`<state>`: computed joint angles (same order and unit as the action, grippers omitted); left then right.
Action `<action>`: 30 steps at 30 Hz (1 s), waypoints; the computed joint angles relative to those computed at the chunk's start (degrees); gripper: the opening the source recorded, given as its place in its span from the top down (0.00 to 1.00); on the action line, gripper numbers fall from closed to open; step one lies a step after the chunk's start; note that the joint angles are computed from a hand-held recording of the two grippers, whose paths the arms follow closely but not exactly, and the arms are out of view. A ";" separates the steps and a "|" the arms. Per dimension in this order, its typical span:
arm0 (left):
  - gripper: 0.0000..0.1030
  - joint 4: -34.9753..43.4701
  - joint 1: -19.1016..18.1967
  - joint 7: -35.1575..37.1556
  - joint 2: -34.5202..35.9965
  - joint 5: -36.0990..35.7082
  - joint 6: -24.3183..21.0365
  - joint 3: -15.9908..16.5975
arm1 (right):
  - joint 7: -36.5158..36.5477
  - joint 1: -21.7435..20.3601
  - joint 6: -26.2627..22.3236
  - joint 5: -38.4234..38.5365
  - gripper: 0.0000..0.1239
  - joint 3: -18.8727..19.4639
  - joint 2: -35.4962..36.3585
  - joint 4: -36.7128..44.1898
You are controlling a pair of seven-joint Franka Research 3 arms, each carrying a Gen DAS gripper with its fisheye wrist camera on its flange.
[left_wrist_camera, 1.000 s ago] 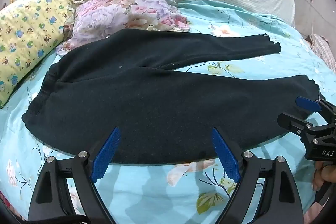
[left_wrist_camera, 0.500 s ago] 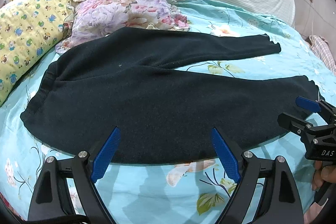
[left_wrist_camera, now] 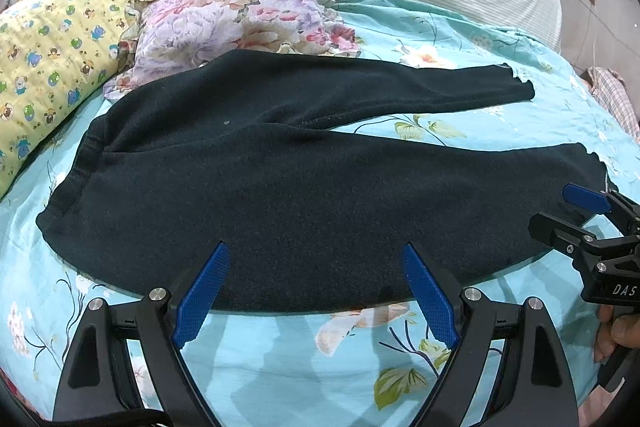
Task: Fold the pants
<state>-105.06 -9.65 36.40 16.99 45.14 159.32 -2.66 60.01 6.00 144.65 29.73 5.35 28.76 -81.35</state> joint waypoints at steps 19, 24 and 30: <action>0.14 0.14 0.07 0.65 0.30 -0.91 0.09 -0.18 | 0.15 -0.29 -0.18 -0.01 0.21 0.05 0.55 0.81; 0.14 0.37 0.06 1.18 0.54 -1.45 0.15 -0.23 | 0.23 -0.27 -0.13 0.00 0.21 0.05 0.49 0.71; 0.14 0.19 -0.02 1.38 0.49 -1.73 0.41 -0.13 | 0.26 -0.27 -0.11 0.01 0.21 0.05 0.49 0.68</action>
